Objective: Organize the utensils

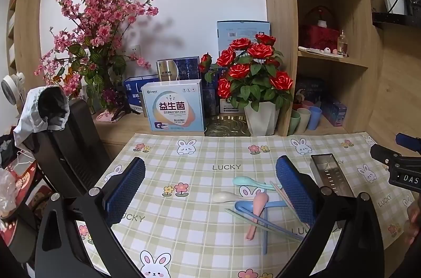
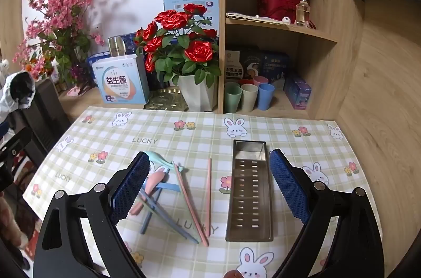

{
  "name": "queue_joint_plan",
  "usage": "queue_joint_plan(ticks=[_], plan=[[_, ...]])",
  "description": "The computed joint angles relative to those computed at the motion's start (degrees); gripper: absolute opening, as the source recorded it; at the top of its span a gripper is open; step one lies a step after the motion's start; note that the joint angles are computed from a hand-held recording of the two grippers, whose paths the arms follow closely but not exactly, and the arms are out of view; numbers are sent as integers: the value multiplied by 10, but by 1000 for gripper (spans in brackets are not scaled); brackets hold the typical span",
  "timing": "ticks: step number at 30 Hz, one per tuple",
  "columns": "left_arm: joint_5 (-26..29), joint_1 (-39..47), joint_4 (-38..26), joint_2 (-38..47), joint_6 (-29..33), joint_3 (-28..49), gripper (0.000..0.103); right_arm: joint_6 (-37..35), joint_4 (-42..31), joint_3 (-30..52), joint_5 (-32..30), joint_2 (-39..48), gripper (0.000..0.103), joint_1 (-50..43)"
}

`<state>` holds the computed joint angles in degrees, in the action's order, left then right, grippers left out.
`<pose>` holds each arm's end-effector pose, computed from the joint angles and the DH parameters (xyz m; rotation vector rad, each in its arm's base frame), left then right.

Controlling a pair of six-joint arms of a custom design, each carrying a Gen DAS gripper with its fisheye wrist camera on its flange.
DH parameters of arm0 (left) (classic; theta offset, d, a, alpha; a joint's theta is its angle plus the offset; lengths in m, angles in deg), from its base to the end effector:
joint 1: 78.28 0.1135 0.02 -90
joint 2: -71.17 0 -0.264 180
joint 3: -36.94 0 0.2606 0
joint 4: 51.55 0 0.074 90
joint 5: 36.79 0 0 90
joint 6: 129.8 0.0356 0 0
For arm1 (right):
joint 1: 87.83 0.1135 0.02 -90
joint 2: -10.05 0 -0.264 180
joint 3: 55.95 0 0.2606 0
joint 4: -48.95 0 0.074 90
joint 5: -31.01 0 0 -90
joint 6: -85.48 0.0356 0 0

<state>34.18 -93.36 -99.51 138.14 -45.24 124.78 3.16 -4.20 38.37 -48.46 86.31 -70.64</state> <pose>0.2503 -0.0554 0.4003 -0.0364 2.0173 0.1123 0.2830 0.0807 0.3881 -0.0763 2.1705 0.0475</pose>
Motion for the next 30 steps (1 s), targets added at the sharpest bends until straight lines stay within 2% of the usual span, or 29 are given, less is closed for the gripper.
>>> queue_joint_plan(ticks=[30], plan=[[-8,-10,-3,2,-4,6,97,0,4,-8,-4,-5,89,-4]])
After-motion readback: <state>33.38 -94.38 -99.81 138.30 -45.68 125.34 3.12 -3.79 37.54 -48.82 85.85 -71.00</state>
